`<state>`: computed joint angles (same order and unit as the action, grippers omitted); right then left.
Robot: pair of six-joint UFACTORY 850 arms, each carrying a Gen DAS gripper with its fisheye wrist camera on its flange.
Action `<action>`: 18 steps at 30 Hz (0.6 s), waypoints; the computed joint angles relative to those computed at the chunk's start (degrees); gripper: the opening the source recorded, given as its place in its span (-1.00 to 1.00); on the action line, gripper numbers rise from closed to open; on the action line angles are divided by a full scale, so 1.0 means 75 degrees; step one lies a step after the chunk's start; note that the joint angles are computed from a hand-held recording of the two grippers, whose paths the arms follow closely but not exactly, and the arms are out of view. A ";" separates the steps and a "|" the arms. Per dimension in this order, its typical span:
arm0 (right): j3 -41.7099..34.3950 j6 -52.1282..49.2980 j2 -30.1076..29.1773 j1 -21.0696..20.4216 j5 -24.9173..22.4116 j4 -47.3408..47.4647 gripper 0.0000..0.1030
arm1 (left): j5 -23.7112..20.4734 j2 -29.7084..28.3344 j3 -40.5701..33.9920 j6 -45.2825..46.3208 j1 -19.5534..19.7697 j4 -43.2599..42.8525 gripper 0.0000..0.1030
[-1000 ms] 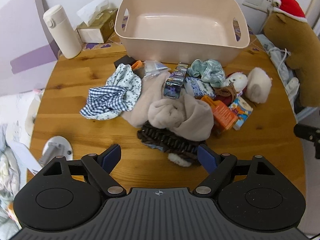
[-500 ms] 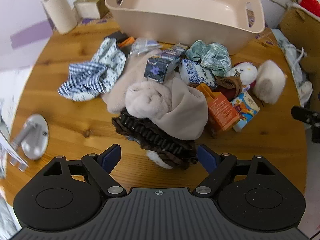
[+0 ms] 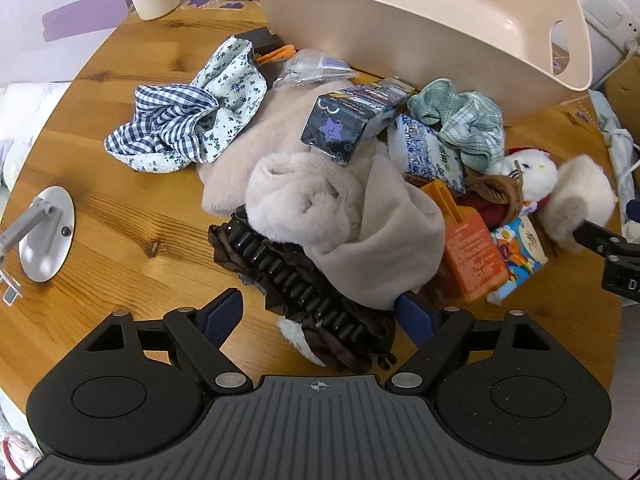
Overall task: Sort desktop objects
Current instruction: 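Grasp the dark brown scrunchie with the left tool while the right tool grasps the white plush slipper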
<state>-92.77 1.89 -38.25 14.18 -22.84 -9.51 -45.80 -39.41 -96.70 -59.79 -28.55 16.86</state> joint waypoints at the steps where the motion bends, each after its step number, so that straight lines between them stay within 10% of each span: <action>1: -0.0064 0.0015 -0.0063 0.0007 -0.0043 -0.0025 0.77 | 0.0019 -0.0031 -0.0020 0.0057 0.0031 -0.0063 0.65; 6: -0.0348 -0.0082 -0.0334 0.0023 -0.0302 0.0121 0.67 | 0.0043 -0.0171 -0.0047 0.0443 0.0109 -0.0501 0.61; 18: -0.0659 -0.0444 -0.0583 0.0090 -0.0791 0.0694 -0.54 | 0.0504 0.0090 0.0555 0.1664 0.0269 -0.0972 0.05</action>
